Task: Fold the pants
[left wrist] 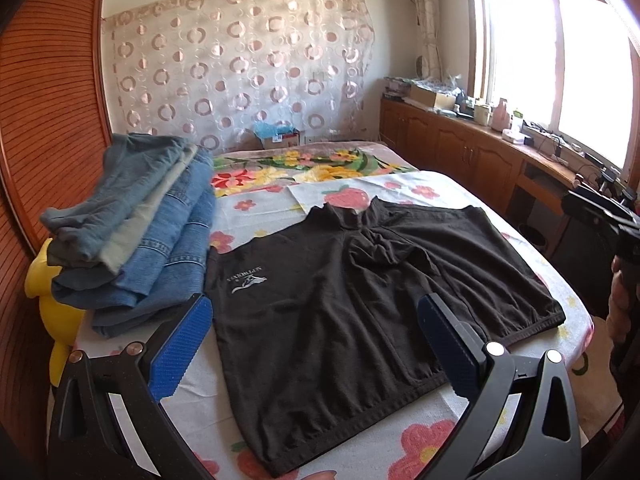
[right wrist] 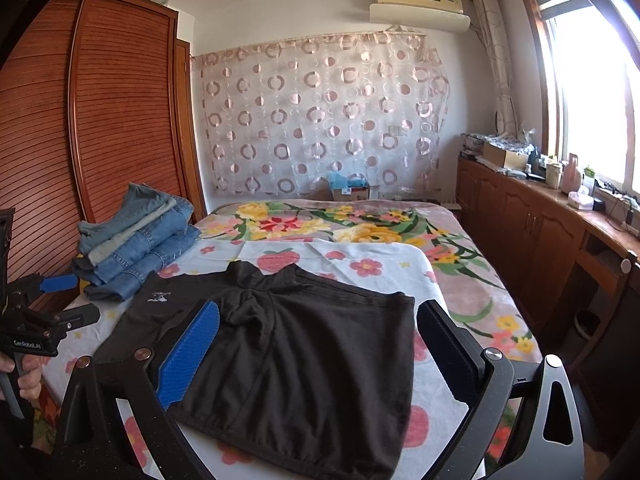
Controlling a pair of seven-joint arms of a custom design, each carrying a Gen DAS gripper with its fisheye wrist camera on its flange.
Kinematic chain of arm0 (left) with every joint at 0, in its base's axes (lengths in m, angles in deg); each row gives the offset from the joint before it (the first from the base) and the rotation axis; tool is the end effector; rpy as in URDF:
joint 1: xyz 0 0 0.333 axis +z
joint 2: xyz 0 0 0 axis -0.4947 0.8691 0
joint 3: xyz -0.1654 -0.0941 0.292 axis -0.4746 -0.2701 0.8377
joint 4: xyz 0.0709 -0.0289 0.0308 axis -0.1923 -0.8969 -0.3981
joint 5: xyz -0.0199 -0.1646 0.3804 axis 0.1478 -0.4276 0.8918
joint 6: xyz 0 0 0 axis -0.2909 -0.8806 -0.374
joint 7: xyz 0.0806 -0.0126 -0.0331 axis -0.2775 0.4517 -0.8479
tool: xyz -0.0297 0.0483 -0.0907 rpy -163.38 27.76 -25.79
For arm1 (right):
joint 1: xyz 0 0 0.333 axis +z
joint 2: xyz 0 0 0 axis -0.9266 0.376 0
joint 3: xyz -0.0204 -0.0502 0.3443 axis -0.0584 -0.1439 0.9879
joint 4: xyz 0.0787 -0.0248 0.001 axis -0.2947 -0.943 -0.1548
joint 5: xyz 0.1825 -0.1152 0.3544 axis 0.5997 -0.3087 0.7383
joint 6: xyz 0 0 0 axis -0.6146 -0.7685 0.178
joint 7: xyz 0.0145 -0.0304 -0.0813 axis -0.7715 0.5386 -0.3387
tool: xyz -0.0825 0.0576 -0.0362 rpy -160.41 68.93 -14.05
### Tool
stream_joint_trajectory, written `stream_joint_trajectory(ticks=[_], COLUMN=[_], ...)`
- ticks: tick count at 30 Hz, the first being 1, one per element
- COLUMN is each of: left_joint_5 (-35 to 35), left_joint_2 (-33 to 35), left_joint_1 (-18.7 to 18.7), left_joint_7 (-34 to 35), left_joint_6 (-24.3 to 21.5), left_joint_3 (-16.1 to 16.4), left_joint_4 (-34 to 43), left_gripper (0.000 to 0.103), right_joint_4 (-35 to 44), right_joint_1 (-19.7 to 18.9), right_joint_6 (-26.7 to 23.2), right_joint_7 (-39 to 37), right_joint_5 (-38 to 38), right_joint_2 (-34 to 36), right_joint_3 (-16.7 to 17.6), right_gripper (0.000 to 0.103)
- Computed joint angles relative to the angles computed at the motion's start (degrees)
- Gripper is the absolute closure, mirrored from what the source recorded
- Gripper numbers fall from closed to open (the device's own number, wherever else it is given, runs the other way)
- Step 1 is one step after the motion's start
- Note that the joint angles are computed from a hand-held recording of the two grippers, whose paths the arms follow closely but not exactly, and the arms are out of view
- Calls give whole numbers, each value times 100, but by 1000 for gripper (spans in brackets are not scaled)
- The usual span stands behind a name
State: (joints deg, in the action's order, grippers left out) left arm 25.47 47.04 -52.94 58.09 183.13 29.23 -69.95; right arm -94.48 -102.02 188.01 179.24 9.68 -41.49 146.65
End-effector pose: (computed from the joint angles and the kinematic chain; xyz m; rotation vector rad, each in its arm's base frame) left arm 0.5158 -0.4554 0.5220 -1.0296 2.2778 -1.1752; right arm 0.3739 0.3290 0.5500 -1.2457 1.7261 -1.1483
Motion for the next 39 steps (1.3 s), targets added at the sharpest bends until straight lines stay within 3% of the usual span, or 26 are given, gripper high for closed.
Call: stream_joint_trajectory(ticks=[3,10,23,28,34,35,36,39], left_joint_5=[-203,-404,-833,-845,-926,-946,-958,-933], left_joint_2=[104,406,944,1042,1115,1120,1127,1142], left_joint_1=[144,132,186,96,101,107,106,70], left_joint_7=[263,559,1106,1157,1226,1244,1261,1283], left_joint_6=[-63,-306,-753,-968,-1059,-1066,-1091,-1111], left_joint_3=[-212,-281,-451,-339,-341,-353,-358,-320], left_joint_4=[88,428,1016,1134,1215,1217,1232,1245], left_gripper=[0,0,0,0,0,0,0,0], right_joint_4=[29,220,664,1053,1460,1542,1586,1543], right_joint_1=[-13,10,1038,1469,1887,1926,1995,2087], right_joint_6=[16,-175,-970,-1463,-1767,-1809,-1857,-2002], right_joint_7=[-142,-556,-1087,-1164,-1165,-1155,-1173,-787], right_joint_5=[-58,-332,-450,-499,-872,-1002,-1079,-1565], right_joint_2=[178,977,2793,3137,3456,3553,3584,3368], right_joint_3=[-42,-290,-1909,-2284,-2496,-2512,-2551,-2585], right_gripper=[11,28,66,78,79,84,97,98])
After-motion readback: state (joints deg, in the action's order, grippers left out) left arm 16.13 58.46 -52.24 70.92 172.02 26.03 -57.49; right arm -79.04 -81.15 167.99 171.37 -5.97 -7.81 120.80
